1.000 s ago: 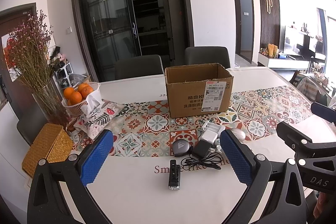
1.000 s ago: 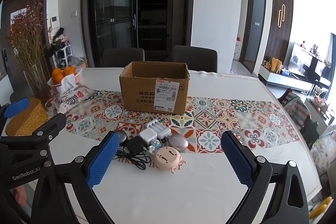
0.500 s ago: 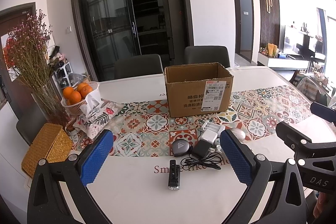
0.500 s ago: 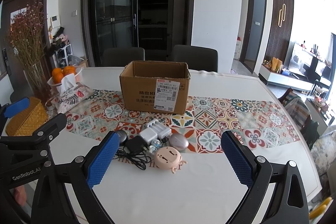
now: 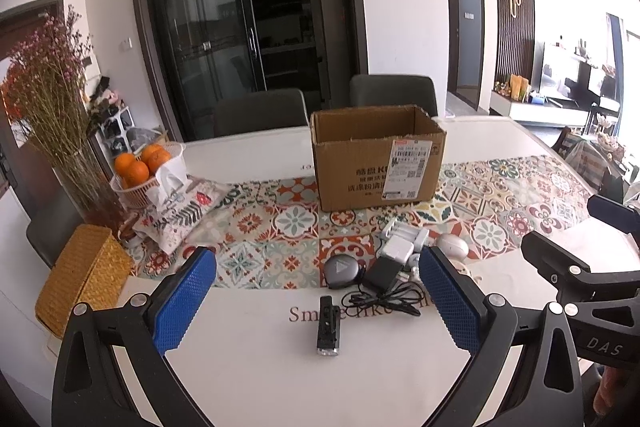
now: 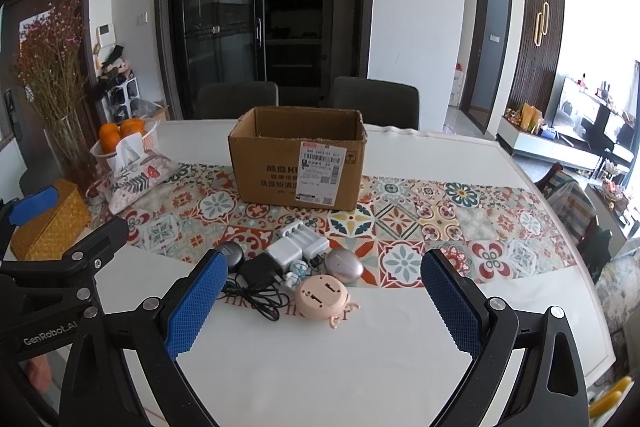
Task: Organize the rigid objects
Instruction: 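Lower the left tool onto the black handheld device and close it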
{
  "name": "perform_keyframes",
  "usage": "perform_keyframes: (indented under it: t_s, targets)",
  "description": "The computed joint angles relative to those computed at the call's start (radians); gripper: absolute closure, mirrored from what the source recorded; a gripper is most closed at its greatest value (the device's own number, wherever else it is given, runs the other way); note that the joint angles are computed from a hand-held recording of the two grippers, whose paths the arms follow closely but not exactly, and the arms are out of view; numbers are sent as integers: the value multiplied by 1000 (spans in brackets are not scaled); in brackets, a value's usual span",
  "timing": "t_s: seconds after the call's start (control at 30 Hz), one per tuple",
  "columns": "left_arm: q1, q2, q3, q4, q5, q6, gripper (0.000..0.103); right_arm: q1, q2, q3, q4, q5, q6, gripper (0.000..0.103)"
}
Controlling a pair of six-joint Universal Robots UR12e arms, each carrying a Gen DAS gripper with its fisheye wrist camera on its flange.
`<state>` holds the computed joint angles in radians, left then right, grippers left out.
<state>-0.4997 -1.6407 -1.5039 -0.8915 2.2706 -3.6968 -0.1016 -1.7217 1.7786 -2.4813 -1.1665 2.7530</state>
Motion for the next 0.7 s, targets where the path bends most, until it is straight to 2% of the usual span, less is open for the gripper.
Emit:
perform_keyframes:
  t_s: [0.37, 0.5, 0.6, 0.7]
  targets:
    - [40, -10, -11, -129, -130, -69, 1, 34, 54, -24, 93, -61, -57, 5]
    - [56, -16, -20, -169, -172, -89, 10, 48, 77, -30, 134, -85, -82, 5]
    - [66, -22, -34, -167, -199, -91, 17, 58, 93, -34, 156, -98, -98, 5]
    - [70, -31, -45, -156, -197, -89, 20, 65, 107, -30, 161, -111, -117, 5]
